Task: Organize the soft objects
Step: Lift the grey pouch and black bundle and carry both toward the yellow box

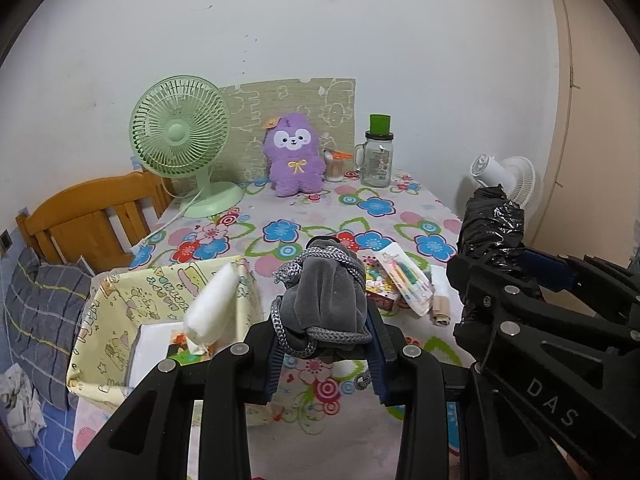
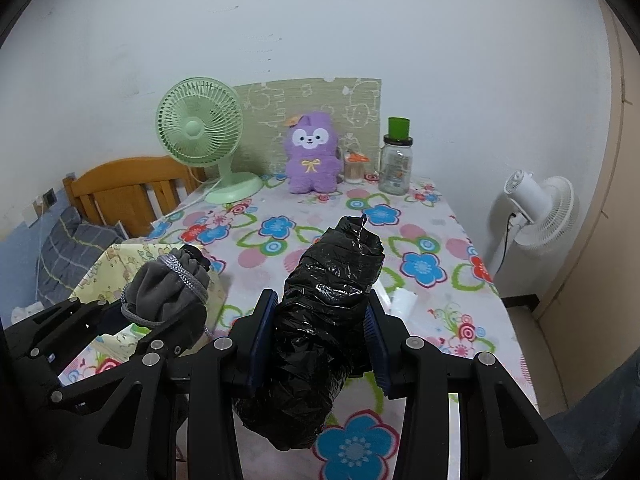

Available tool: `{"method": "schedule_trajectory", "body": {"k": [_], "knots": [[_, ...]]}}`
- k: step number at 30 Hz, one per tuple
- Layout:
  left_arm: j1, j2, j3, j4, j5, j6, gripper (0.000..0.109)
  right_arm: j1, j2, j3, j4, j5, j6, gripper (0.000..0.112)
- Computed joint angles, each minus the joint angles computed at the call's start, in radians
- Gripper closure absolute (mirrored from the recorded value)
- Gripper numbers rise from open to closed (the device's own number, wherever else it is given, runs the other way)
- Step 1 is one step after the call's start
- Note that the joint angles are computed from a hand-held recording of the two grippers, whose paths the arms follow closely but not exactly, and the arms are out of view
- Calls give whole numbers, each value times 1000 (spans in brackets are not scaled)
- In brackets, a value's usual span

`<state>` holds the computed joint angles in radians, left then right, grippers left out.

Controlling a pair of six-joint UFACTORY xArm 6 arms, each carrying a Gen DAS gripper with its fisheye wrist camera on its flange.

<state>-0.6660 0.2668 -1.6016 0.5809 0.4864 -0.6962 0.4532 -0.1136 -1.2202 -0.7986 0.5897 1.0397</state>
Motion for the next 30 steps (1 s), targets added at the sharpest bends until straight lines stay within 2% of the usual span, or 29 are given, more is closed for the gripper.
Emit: {"method": "schedule_trajectory", "body": {"k": [11, 30], "knots": [[58, -6, 13, -33, -16, 53, 73, 36, 125, -140, 25, 10, -35, 67], [175, -1, 43, -127, -34, 127, 73, 84, 396, -445, 187, 22, -205, 67]]}}
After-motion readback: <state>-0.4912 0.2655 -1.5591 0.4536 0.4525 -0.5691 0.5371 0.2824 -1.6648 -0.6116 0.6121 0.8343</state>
